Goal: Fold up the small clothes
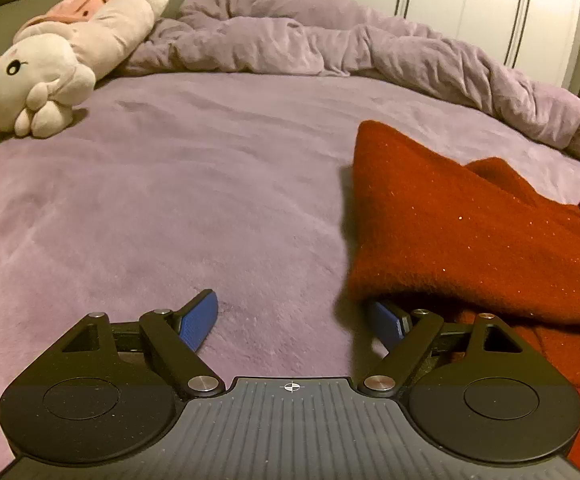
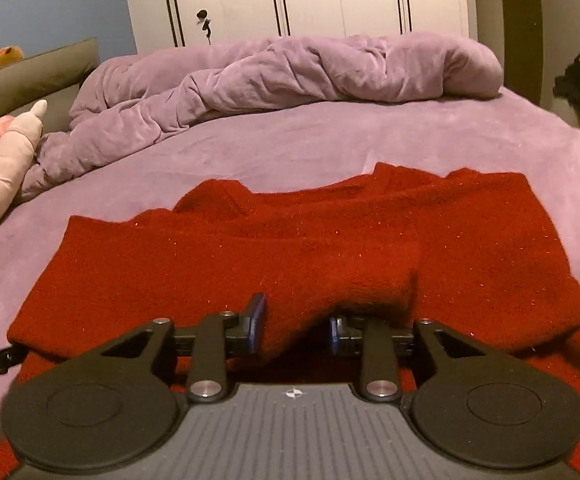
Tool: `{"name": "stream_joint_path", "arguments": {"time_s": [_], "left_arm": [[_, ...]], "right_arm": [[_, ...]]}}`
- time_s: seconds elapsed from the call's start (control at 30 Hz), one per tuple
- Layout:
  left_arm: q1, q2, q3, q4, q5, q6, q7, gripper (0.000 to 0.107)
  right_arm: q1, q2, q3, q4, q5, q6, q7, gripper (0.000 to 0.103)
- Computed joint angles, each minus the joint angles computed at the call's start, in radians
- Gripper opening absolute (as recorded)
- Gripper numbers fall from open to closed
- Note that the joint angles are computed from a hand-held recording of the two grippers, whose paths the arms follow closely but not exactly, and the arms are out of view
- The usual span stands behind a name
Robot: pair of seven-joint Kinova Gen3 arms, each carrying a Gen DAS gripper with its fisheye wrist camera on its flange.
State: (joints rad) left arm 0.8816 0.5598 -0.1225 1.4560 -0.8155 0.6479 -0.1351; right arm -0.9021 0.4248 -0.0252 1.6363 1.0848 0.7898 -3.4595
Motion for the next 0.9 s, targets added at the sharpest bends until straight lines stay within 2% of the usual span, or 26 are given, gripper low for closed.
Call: {"name": "stream_joint_path", "arguments": {"time_s": [0.07,0.17,0.37,0.43,0.53,0.6,0.67,0.73,0.8,0.9], "left_arm": [[-0.007,-0.003,0.01,-0.005,0.01,0.007,-0.015,0.085],[-0.01,-0.015,0.019,-0.004,0.016,0.001,-0.032,0.084],[-0.019,-0.023,0.048,-0.035,0.039,-0.017,-0.093,0.084],[-0.032,-0.018,0.07,-0.057,0.066,-0.035,-0.145,0.084],[-0.044,0.003,0.096,-0.099,0.122,-0.056,-0.236,0.084],[-0.073,0.017,0.127,-0.124,0.19,-0.083,-0.3,0.084],[-0.111,0.032,0.167,-0.143,0.269,-0.109,-0.363,0.084],[-0.134,0.054,0.192,-0.175,0.331,-0.098,-0.417,0.084],[-0.121,0.06,0.169,-0.187,0.354,-0.091,-0.432,0.084],[-0.098,0.057,0.136,-0.2,0.391,-0.072,-0.456,0.084]], "right_arm": [[0.056,-0.015,-0.031,0.028,0.005,-0.062,-0.047,0.027],[0.048,-0.019,-0.005,0.016,-0.021,-0.069,-0.035,0.011],[-0.214,0.036,0.216,-0.027,0.105,0.161,0.084,0.009],[-0.237,0.049,0.227,-0.023,0.133,0.242,0.12,0.009],[-0.145,0.044,0.117,0.003,0.145,0.345,0.129,0.009],[-0.053,0.015,0.032,0.041,0.124,0.345,0.094,0.01],[0.04,-0.005,-0.017,0.07,0.062,0.281,0.084,0.012],[0.133,-0.042,-0.09,0.126,0.051,0.201,0.015,0.016],[0.202,-0.08,-0.156,0.175,0.091,0.163,-0.066,0.022],[0.27,-0.128,-0.177,0.225,0.103,0.063,-0.187,0.022]]}}
